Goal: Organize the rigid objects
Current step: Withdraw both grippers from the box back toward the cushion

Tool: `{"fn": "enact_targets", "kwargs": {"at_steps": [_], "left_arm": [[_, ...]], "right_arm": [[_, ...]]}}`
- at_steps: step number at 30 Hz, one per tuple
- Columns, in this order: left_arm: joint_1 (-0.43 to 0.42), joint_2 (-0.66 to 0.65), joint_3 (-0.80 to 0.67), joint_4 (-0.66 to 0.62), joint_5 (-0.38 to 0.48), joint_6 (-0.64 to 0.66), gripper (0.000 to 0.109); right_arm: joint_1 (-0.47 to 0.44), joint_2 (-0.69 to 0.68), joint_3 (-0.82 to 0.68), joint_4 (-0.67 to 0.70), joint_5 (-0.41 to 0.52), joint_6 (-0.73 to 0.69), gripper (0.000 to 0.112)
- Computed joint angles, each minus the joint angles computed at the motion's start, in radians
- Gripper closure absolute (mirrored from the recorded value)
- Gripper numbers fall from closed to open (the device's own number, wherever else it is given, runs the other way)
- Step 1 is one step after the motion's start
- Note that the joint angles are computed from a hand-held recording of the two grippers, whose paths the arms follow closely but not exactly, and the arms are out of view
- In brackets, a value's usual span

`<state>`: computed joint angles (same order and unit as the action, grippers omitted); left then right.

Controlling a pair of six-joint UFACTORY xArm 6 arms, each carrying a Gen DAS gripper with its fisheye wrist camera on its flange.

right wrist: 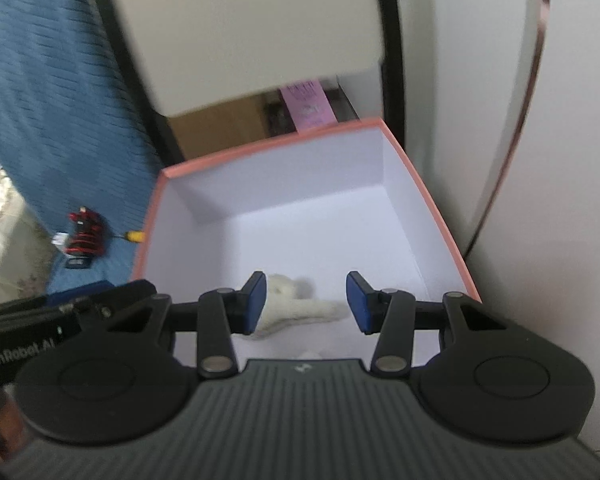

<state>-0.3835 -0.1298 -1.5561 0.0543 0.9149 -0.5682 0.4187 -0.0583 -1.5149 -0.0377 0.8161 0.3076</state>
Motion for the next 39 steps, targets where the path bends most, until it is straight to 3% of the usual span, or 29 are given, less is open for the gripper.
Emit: {"fn": "enact_targets", "kwargs": {"at_steps": [20,39], "left_arm": [[0.124,-0.374,0.112,0.076,0.064,0.033,0.051],[0.308,-0.682,0.36,-0.017,0.137,0.146,0.051]], "right_arm": [[0.243,-0.104,-0.072,-0.179,-0.015,0.148,0.064],[0.452,-0.149,0.019,-0.333,-0.024,0.313,0.064]]}}
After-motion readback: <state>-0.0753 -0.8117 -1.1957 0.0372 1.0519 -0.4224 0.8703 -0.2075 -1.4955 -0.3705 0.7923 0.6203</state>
